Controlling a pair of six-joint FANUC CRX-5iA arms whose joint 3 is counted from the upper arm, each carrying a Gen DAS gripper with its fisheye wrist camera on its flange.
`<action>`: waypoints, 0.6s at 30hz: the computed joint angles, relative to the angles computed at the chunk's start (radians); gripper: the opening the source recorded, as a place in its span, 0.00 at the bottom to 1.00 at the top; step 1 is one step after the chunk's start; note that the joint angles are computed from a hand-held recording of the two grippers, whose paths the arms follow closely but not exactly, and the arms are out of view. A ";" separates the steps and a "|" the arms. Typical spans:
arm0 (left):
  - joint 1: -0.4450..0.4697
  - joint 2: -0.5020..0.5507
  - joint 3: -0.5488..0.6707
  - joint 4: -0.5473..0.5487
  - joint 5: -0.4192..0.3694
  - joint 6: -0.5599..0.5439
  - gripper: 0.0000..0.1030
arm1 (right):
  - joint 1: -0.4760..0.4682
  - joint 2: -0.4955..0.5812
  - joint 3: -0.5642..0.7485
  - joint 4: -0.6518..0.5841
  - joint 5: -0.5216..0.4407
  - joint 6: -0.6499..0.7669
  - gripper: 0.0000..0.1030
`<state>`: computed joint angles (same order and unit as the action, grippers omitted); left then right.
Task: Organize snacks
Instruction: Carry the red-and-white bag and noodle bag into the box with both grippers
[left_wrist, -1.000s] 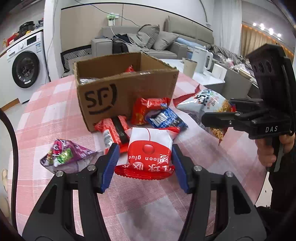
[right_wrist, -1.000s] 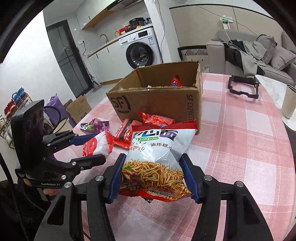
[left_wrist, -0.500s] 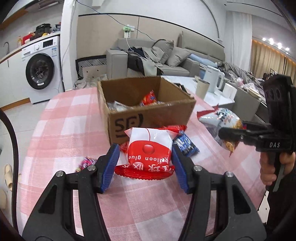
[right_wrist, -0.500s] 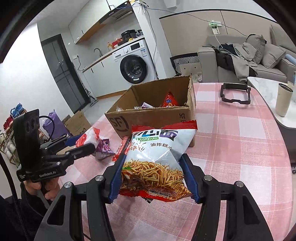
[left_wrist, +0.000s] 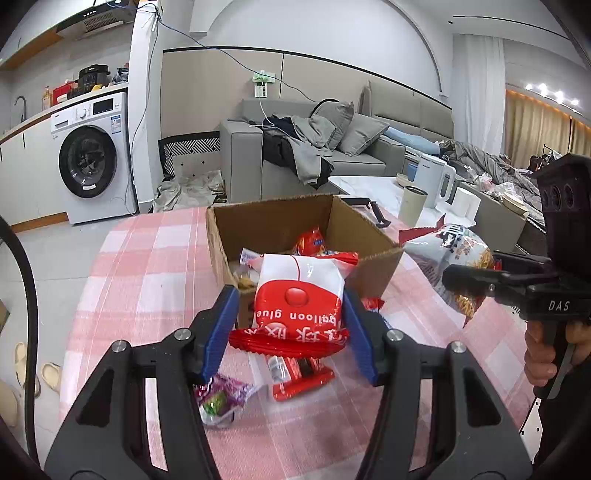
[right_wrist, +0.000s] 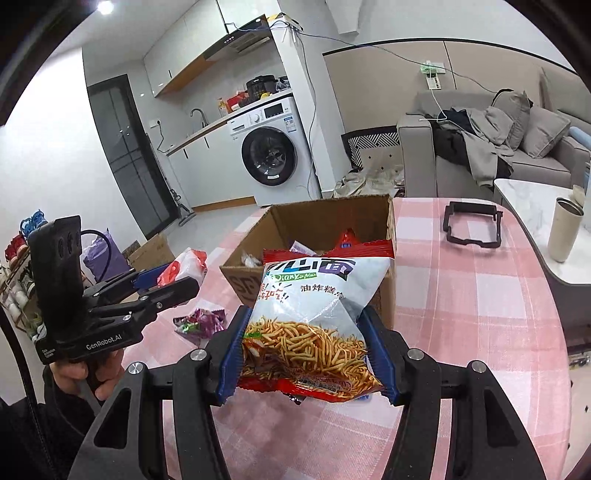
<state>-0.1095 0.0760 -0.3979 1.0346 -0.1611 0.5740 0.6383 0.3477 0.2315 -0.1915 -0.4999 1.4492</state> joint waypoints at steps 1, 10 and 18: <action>0.002 0.005 0.010 -0.013 -0.003 0.010 0.53 | 0.000 0.003 0.007 0.002 -0.001 -0.001 0.58; 0.037 0.078 0.143 -0.196 -0.042 0.182 0.53 | -0.006 0.036 0.061 0.025 0.000 -0.032 0.58; 0.063 0.165 0.286 -0.368 -0.083 0.355 0.53 | -0.012 0.075 0.127 0.032 -0.017 -0.053 0.58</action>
<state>-0.0470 0.2414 -0.1116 0.6667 -0.2440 0.9286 0.6263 0.4231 0.3582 -0.1593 -0.5164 1.3962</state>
